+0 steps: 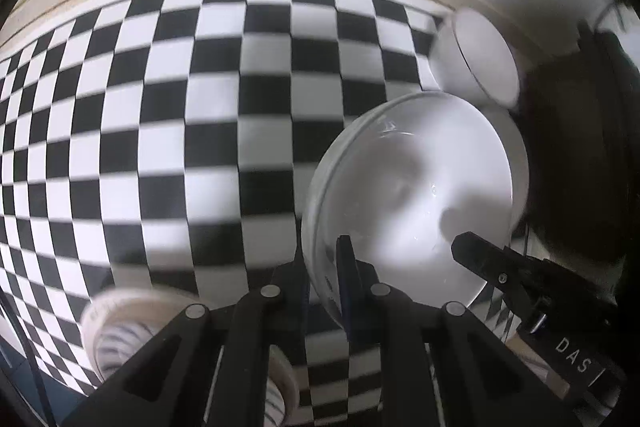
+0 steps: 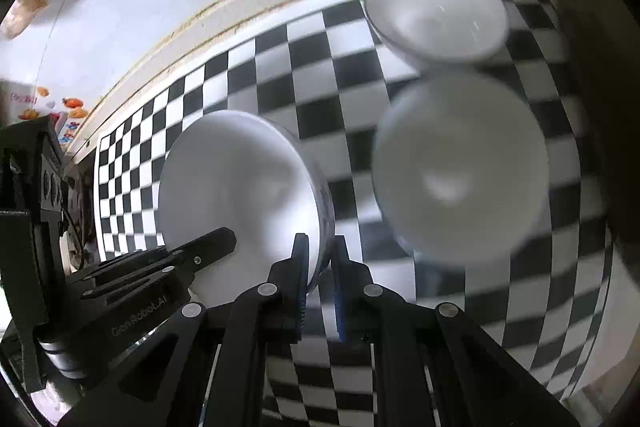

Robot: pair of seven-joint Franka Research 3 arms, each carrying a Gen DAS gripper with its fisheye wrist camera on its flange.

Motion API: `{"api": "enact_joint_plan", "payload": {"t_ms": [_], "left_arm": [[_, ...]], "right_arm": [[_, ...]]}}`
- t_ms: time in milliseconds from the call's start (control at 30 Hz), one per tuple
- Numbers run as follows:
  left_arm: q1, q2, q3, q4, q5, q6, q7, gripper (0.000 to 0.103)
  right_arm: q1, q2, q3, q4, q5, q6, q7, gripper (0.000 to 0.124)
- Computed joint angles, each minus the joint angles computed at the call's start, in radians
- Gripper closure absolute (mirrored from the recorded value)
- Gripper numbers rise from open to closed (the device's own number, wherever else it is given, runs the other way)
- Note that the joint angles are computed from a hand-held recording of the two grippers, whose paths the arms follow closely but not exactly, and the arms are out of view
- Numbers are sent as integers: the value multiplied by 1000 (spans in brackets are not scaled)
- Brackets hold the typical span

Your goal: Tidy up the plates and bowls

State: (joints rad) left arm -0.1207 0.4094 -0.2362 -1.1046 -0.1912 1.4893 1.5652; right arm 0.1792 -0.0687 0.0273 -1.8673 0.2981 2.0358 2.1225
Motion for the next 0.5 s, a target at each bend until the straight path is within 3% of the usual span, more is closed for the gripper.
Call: {"api": "enact_joint_plan", "payload": {"t_ms": [300,500], "left_arm": [[4,-196,5,-286,-30,32,65,92],[-20,-241,11,-379,-28,34,67,92]], "right_arm": [[9,-251,26,-275,17,31,66,112],[9,-343,29,-396,44,26,76,112]]}}
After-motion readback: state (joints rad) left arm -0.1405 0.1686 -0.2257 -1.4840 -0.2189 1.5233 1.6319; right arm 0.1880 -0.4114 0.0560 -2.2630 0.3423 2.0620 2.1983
